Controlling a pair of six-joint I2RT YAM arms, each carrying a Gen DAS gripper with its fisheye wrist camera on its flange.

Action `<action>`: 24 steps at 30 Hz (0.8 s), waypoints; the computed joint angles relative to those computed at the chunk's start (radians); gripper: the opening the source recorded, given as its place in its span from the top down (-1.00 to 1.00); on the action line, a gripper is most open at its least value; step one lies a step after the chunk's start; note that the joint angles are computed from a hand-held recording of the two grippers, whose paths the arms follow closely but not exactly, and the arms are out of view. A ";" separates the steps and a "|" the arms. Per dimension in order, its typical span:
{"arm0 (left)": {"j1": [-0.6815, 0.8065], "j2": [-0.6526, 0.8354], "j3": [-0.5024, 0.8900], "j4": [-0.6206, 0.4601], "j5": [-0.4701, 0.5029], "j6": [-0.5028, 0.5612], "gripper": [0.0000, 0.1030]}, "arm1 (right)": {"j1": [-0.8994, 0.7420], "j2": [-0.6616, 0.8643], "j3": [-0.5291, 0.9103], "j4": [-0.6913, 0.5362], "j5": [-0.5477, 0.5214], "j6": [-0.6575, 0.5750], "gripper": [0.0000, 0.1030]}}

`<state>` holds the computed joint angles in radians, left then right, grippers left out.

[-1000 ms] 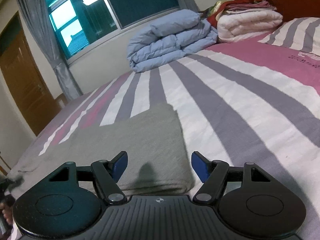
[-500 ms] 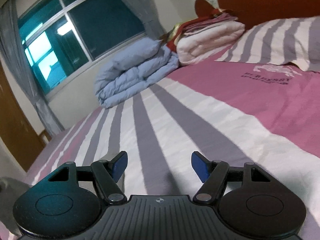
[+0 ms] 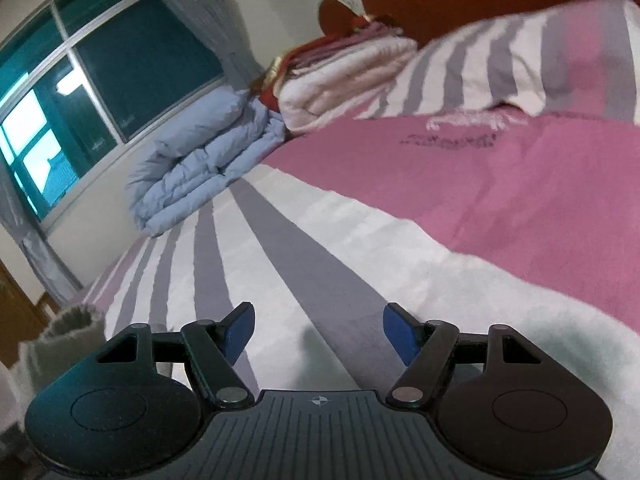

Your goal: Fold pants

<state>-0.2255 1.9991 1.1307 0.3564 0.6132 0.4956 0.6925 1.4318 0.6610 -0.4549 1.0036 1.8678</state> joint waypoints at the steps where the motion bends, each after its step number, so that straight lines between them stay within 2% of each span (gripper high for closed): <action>1: -0.015 -0.001 -0.011 0.013 -0.033 0.024 0.65 | -0.004 -0.008 -0.015 0.028 -0.009 0.001 -0.38; 3: -0.061 -0.009 -0.017 0.008 -0.091 0.070 0.52 | -0.011 -0.006 -0.018 0.057 -0.019 -0.013 -0.38; 4: -0.063 -0.017 -0.027 0.008 -0.071 0.070 0.26 | -0.012 -0.005 -0.016 0.063 -0.020 -0.021 -0.38; 5: -0.058 -0.020 -0.026 -0.007 -0.023 0.065 -0.19 | -0.011 0.000 -0.010 0.057 -0.018 -0.022 -0.38; 7: -0.040 -0.020 -0.016 -0.053 0.089 0.049 -0.41 | -0.006 0.001 -0.004 0.041 -0.011 -0.019 -0.38; 8: -0.031 -0.026 -0.024 -0.057 0.132 0.063 -0.42 | -0.003 0.004 0.001 0.029 -0.008 -0.007 -0.38; 10: -0.020 -0.046 -0.058 -0.021 0.151 0.062 -0.40 | 0.003 0.005 0.005 0.003 -0.007 0.020 -0.38; 14: 0.087 -0.065 -0.062 0.058 0.211 -0.050 -0.38 | 0.016 0.002 0.009 -0.005 -0.005 0.019 -0.38; 15: 0.126 -0.064 -0.056 0.077 0.225 -0.068 -0.40 | 0.021 -0.008 -0.001 0.035 0.004 -0.015 -0.38; 17: 0.209 -0.034 0.001 0.081 0.237 -0.084 -0.49 | 0.035 -0.027 -0.033 0.180 0.017 -0.116 -0.38; 18: 0.250 -0.005 0.045 0.076 0.234 -0.086 -0.48 | 0.037 -0.037 -0.060 0.306 0.011 -0.202 -0.38; 19: 0.283 0.028 0.096 0.056 0.224 -0.087 -0.50 | 0.034 -0.039 -0.102 0.501 -0.016 -0.320 -0.38; 21: 0.344 0.102 0.213 0.000 0.186 -0.105 -0.51 | 0.019 0.004 -0.121 0.748 -0.088 -0.459 -0.38; 23: 0.387 0.164 0.318 -0.074 0.156 -0.118 -0.50 | 0.000 0.065 -0.103 0.909 -0.162 -0.555 -0.39; 24: 0.408 0.187 0.345 -0.088 0.145 -0.133 -0.50 | -0.007 0.095 -0.081 0.944 -0.188 -0.576 -0.40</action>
<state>0.1821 2.1858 1.4761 0.2684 0.7581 0.3625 0.6855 1.5267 0.5796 0.4894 0.8157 1.2919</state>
